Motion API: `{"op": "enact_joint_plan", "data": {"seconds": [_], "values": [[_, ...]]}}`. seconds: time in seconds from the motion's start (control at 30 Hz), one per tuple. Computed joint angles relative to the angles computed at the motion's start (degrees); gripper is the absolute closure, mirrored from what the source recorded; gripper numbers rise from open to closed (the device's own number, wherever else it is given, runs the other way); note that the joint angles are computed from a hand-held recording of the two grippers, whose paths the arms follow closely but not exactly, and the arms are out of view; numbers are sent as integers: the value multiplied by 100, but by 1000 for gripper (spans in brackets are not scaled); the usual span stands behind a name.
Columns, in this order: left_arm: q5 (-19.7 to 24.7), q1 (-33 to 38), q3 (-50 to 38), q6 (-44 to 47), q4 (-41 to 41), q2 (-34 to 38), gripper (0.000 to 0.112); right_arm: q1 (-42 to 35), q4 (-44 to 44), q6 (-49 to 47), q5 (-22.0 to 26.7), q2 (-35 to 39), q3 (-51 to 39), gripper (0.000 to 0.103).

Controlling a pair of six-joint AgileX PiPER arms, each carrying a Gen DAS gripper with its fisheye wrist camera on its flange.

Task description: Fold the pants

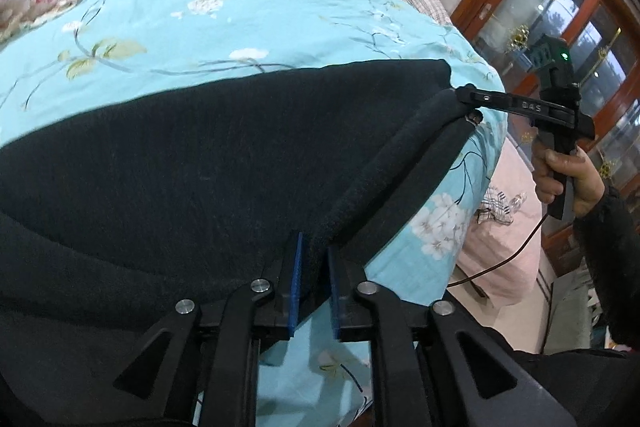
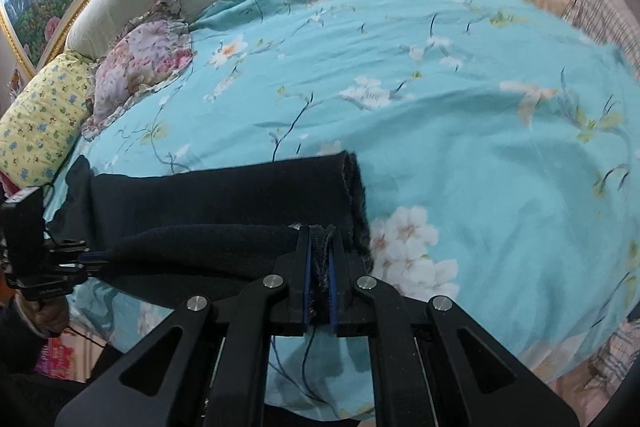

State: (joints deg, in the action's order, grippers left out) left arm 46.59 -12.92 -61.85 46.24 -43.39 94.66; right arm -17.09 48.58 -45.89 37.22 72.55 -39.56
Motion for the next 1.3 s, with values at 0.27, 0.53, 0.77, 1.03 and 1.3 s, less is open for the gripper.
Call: {"op": "enact_joint_plan", "data": {"seconds": [0.27, 0.53, 0.77, 1.03, 1.3], "values": [[140, 373, 394, 0, -289, -424, 67, -162, 175, 310, 65, -778, 86, 53], [47, 1096, 749, -342, -308, -971, 55, 1223, 504, 706, -380, -722, -114, 53], [142, 1968, 436, -1073, 126, -937, 55, 2833, 1286, 425, -943, 280, -483, 53], [592, 3045, -604, -1718, 564, -467, 54, 3741, 1805, 125, -832, 1327, -1274, 53], [1211, 3098, -2807, -3256, 1814, 577, 48, 4443, 1637, 288, -595, 2332, -2421, 53]]}}
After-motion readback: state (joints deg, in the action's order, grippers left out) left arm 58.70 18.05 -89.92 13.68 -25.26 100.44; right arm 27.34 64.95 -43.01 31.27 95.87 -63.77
